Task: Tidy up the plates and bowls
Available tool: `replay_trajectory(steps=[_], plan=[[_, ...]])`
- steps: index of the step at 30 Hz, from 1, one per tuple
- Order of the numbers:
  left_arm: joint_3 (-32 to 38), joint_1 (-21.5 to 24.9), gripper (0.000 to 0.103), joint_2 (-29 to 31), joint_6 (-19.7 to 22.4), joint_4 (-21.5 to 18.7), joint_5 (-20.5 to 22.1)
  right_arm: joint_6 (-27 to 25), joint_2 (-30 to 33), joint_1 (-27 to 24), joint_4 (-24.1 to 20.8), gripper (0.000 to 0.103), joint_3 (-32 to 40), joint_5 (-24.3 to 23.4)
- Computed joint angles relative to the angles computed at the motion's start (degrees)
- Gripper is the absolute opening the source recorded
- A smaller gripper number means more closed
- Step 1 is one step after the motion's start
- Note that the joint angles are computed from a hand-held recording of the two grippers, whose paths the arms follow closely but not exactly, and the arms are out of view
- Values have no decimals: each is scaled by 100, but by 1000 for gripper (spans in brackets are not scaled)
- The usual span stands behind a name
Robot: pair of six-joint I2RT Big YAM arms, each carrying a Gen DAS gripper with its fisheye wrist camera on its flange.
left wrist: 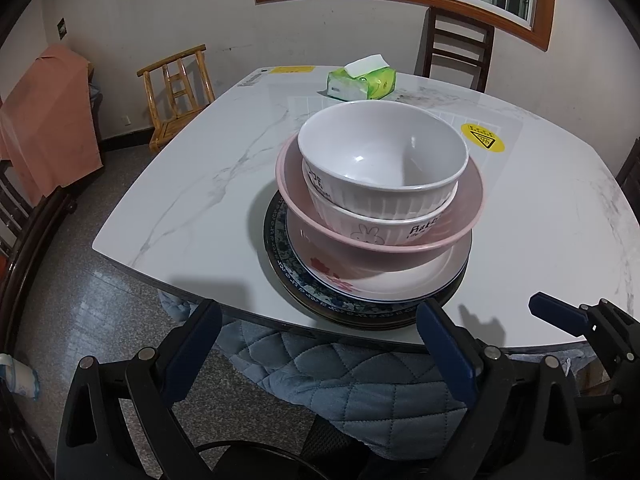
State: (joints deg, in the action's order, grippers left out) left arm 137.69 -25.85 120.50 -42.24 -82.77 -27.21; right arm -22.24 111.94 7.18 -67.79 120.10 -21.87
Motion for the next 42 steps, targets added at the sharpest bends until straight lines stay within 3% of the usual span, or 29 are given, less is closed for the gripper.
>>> replay_trajectory(steps=[42], plan=[[44,15,97,52,94,-64,-33,-22,-22,21,-41,78,-82,-26]])
